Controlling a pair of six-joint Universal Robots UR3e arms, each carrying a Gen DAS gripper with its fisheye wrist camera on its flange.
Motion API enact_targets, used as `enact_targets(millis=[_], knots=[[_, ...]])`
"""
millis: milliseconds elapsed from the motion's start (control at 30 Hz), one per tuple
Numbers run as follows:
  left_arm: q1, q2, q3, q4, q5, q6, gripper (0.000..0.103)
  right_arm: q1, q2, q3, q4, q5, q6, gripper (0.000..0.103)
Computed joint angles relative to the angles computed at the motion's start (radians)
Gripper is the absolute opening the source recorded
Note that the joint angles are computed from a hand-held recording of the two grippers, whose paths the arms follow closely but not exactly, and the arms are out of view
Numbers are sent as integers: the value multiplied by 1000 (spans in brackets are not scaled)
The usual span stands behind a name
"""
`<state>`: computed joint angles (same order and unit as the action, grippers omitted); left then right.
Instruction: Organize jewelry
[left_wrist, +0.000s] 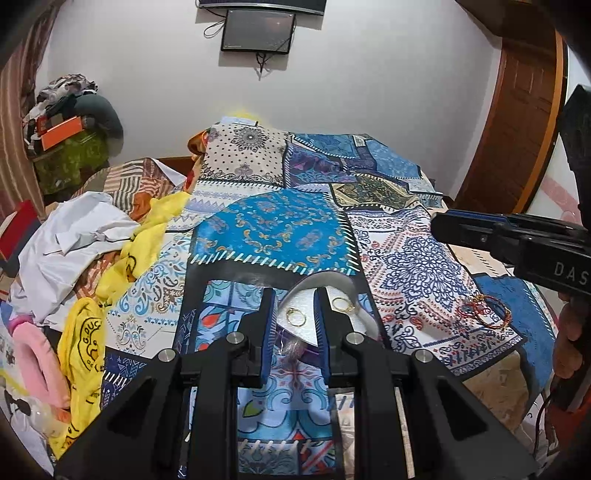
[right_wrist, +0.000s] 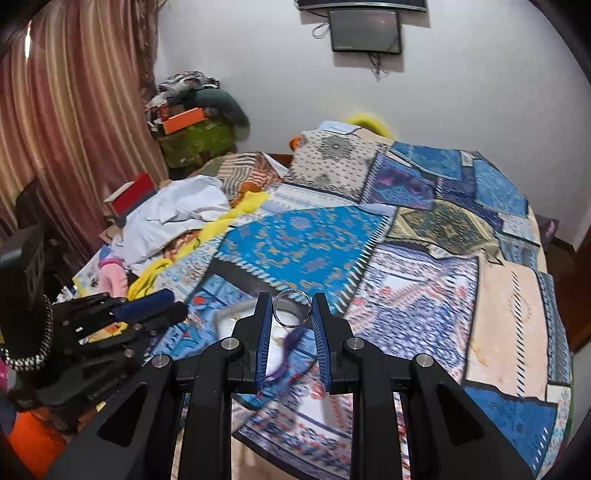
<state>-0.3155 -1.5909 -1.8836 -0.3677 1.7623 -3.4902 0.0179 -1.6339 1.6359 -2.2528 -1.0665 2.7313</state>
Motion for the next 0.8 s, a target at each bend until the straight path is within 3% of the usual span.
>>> enact_targets(millis=[500, 633, 800], knots=[[103, 70, -159, 2, -73, 16, 19, 117, 148, -33, -1, -75, -9, 20], [127, 77, -208, -8, -98, 34, 33, 132, 171, -35, 10, -88, -17, 20], [158, 46, -240, 12, -185, 47, 34, 149, 188, -35, 16, -108, -18, 20]])
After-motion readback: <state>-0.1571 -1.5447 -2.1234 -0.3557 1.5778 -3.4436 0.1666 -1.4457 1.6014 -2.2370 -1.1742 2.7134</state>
